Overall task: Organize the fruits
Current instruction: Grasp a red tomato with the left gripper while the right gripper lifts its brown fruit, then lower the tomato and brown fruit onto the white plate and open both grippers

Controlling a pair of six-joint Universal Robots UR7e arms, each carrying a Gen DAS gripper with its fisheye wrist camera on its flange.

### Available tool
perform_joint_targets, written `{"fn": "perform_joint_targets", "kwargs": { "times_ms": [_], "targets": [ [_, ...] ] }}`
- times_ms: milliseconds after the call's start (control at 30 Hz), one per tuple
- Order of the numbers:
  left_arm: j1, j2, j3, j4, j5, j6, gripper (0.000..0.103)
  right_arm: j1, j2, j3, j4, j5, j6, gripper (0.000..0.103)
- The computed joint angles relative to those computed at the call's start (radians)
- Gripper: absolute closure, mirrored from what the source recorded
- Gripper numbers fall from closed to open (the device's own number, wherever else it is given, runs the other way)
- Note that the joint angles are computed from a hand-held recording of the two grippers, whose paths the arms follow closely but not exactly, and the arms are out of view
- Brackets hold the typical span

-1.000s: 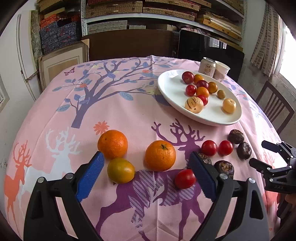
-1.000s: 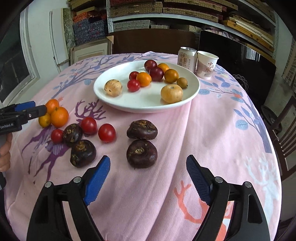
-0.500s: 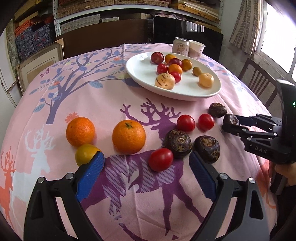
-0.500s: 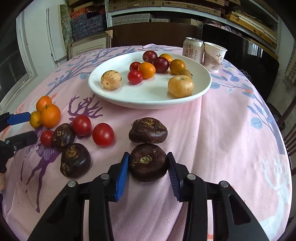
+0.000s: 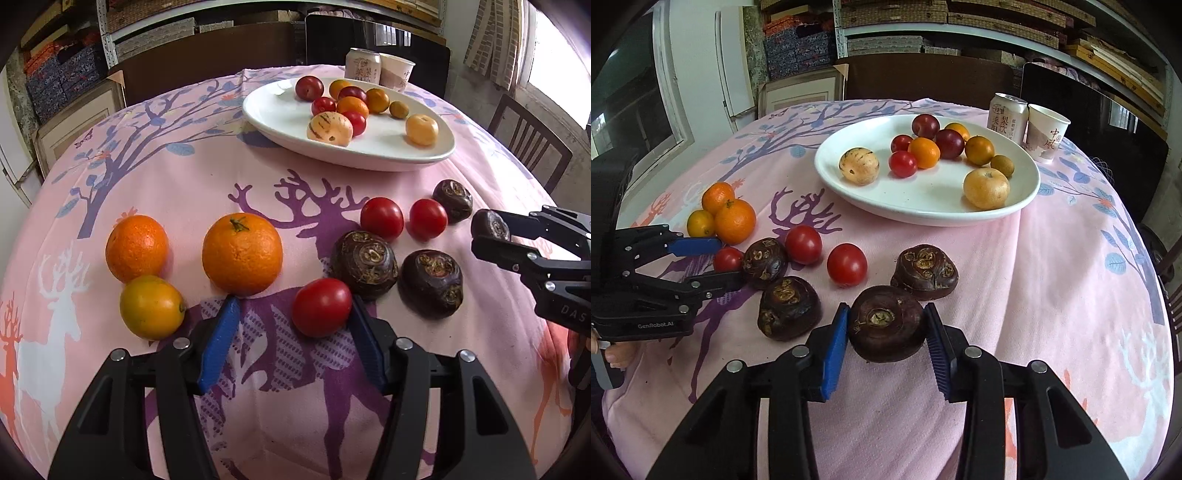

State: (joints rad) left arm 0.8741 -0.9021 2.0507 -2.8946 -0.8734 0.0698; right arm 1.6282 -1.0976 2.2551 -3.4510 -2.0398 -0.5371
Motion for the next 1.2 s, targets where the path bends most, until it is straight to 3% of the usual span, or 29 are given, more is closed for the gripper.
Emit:
{"fn": "perform_joint_targets", "kwargs": {
  "times_ms": [33, 67, 100, 433, 633, 767, 867, 933, 1200],
  "targets": [
    [-0.001, 0.002, 0.002, -0.014, -0.002, 0.009, 0.053, 0.000, 0.000, -0.001, 0.003, -0.001, 0.001, 0.062],
    [0.001, -0.001, 0.004, -0.027, -0.024, 0.023, 0.070, -0.001, 0.001, -0.003, 0.008, -0.003, 0.003, 0.062],
    [0.004, -0.007, 0.004, -0.031, -0.052, 0.033, 0.075, -0.003, 0.001, -0.004, 0.014, -0.002, 0.007, 0.062],
    [-0.017, -0.020, 0.024, -0.067, -0.042, 0.049, 0.076, -0.018, -0.008, 0.005, -0.037, 0.025, 0.017, 0.062],
    [-0.056, -0.065, 0.049, -0.173, -0.049, 0.032, 0.076, -0.014, -0.002, 0.012, -0.089, 0.061, -0.010, 0.062],
    [-0.088, -0.057, 0.028, -0.159, -0.002, 0.011, 0.076, -0.007, 0.007, 0.016, -0.126, 0.079, -0.026, 0.062],
    [-0.105, -0.039, -0.017, -0.101, 0.037, -0.032, 0.076, -0.002, -0.010, 0.021, -0.143, 0.110, -0.006, 0.062],
    [-0.108, -0.022, -0.053, -0.077, 0.046, -0.055, 0.076, 0.020, -0.013, 0.010, -0.145, 0.081, -0.010, 0.062],
    [-0.056, 0.077, -0.244, 0.028, -0.041, -0.116, 0.076, 0.046, -0.021, -0.098, -0.053, 0.053, -0.032, 0.062]
  ]
}}
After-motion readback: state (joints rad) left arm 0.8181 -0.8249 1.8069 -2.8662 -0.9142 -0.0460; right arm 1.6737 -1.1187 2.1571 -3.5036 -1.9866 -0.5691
